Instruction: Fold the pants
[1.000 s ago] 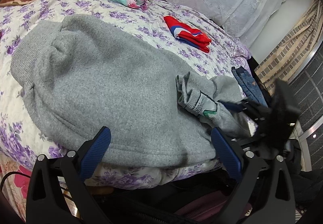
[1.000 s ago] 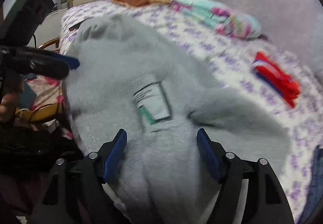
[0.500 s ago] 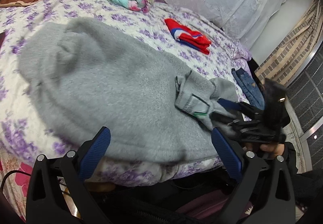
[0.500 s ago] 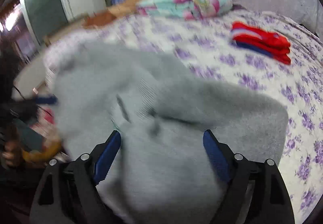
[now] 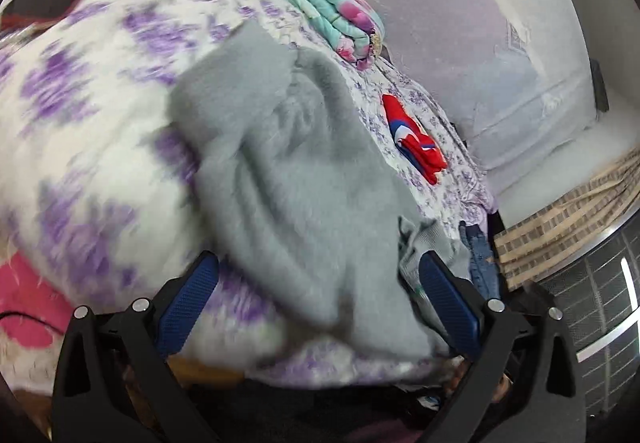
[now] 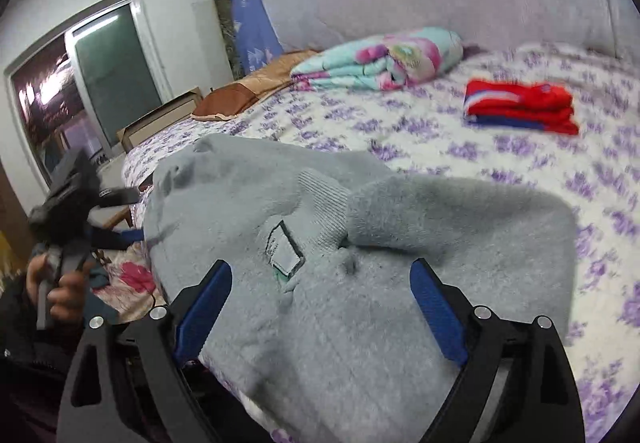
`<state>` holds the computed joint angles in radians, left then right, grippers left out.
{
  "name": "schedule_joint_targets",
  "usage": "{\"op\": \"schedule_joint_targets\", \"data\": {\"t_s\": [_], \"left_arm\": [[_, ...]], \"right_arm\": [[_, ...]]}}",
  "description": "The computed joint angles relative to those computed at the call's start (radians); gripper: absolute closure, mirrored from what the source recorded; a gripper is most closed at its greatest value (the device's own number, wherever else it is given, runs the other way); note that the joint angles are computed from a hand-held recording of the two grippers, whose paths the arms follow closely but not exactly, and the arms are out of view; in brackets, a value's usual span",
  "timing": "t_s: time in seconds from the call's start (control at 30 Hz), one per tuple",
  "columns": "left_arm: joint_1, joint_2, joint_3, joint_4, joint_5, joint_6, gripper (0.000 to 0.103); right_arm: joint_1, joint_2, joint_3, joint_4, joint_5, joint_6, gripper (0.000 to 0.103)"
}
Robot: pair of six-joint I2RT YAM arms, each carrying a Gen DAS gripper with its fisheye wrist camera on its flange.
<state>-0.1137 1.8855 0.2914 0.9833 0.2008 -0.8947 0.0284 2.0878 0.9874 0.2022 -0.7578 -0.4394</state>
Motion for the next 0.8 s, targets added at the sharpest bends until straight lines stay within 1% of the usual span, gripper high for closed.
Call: {"op": "schedule_joint_targets", "data": {"t_s": [0.07,0.1,0.13,0.2,0.3,0.33,0.37,0.4,0.43,0.47,0.5,0.53,0.6,0.67,0.7,0.8], "left_arm": [[0.022,0.095,0.036,0.087,0.009,-0.032,0.005],[0.03,0.142,0.043,0.163,0.006,-0.052,0.005],[0.035,0.166,0.052,0.206,-0.005,-0.06,0.005],[0.028,0.195,0.093,0.22,-0.03,-0.068,0.005],[-0.005,0.188,0.146,0.158,-0.095,-0.054,0.006],[-0.012,0.182,0.148,0.164,-0.103,-0.057,0.01],[-0.017,0.18,0.137,0.189,-0.104,-0.058,0.026],[-0.022,0.162,0.128,0.19,-0.11,-0.051,0.034],[-0.029,0.139,0.124,0.167,-0.122,-0.038,0.048],[-0.045,0.094,0.11,0.123,-0.155,-0.012,0.061],[-0.072,0.037,0.109,0.047,-0.21,0.022,0.071],[-0.104,-0.012,0.117,-0.019,-0.26,0.054,0.076],[-0.188,-0.111,0.148,-0.14,-0.356,0.129,0.076],[-0.257,-0.174,0.193,-0.235,-0.416,0.2,0.078],[-0.306,-0.2,0.233,-0.3,-0.461,0.244,0.078],[-0.401,-0.232,0.331,-0.424,-0.488,0.308,0.08]], "right_arm": [[-0.028,-0.032,-0.055,0.049,-0.038,-0.014,0.012],[-0.041,-0.043,-0.074,0.067,-0.053,-0.019,0.012],[-0.053,-0.049,-0.087,0.077,-0.063,-0.023,0.012],[-0.081,-0.056,-0.11,0.081,-0.084,-0.038,0.012],[-0.108,-0.065,-0.14,0.08,-0.094,-0.045,0.012],[-0.114,-0.061,-0.14,0.085,-0.091,-0.043,0.012],[-0.125,-0.057,-0.142,0.1,-0.091,-0.033,0.012],[-0.139,-0.052,-0.146,0.118,-0.097,-0.02,0.012],[-0.154,-0.049,-0.145,0.13,-0.104,-0.003,0.012],[-0.174,-0.045,-0.147,0.148,-0.113,0.02,0.012],[-0.19,-0.038,-0.143,0.16,-0.119,0.041,0.012],[-0.204,-0.031,-0.138,0.169,-0.124,0.062,0.012],[-0.233,-0.016,-0.123,0.184,-0.127,0.111,0.012],[-0.257,-0.001,-0.101,0.184,-0.133,0.151,0.012],[-0.269,0.001,-0.096,0.185,-0.138,0.164,0.012],[-0.311,0.005,-0.092,0.208,-0.155,0.192,0.012]]}}
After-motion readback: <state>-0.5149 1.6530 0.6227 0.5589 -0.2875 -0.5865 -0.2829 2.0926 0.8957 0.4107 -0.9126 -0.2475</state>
